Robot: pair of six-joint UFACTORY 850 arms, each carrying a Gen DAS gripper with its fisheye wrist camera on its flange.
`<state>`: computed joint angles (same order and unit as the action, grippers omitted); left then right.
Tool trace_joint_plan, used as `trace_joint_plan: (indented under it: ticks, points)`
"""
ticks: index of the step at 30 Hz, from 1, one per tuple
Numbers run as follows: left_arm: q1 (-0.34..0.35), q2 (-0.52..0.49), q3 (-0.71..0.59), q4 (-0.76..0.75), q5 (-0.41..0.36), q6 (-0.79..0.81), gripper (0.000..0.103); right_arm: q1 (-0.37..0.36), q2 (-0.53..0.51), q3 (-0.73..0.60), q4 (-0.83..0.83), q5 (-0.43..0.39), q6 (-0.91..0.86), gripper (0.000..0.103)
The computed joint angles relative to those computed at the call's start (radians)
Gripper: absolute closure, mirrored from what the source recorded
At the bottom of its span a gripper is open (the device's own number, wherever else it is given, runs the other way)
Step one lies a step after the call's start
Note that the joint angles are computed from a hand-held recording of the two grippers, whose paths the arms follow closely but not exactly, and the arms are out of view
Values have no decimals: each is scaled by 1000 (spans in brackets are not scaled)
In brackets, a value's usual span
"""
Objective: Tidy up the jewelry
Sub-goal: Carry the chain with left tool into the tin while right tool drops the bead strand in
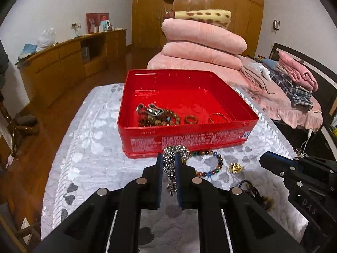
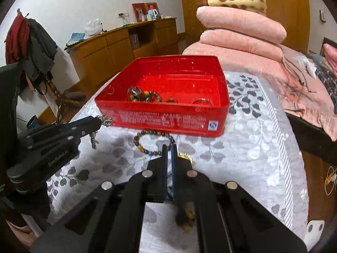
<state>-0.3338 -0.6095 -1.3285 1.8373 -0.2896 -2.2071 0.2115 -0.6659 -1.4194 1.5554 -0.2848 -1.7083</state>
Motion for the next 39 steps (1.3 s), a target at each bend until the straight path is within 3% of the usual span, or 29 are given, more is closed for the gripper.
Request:
trace_joint_plan:
  ticks: [7,8,11,16,19,22,25,27,39]
  points:
    - [7,-7,0,-7,13,3,92,0,-15,-14,-111,8,101,95]
    - [8,-7,3,-2,16,-4,92,0,-18,-13,-147,10,131,91]
    - [5,-3,18,26,22,-35,92,-2,-22,1,-218,10,182,66]
    - [1,-2,37,2,35,-19,92,-6,-32,22,-327,10,259,63]
    - [-2,-1,49,-7,41,-12,92,-6,-45,22,-405,15,329,63]
    - [-4,-7,50,-52,48,29,92,-7,-44,33,-361,15,278,63]
    - [-6,-14,47,-87,52,61,92,-9,-43,36,-339,6,250,68]
    - [-6,-17,46,-101,53,73,92,-10,-42,39,-317,-3,223,80]
    - [-7,-11,57,-49,55,17,92,-21,-24,55,-230,-20,157,91]
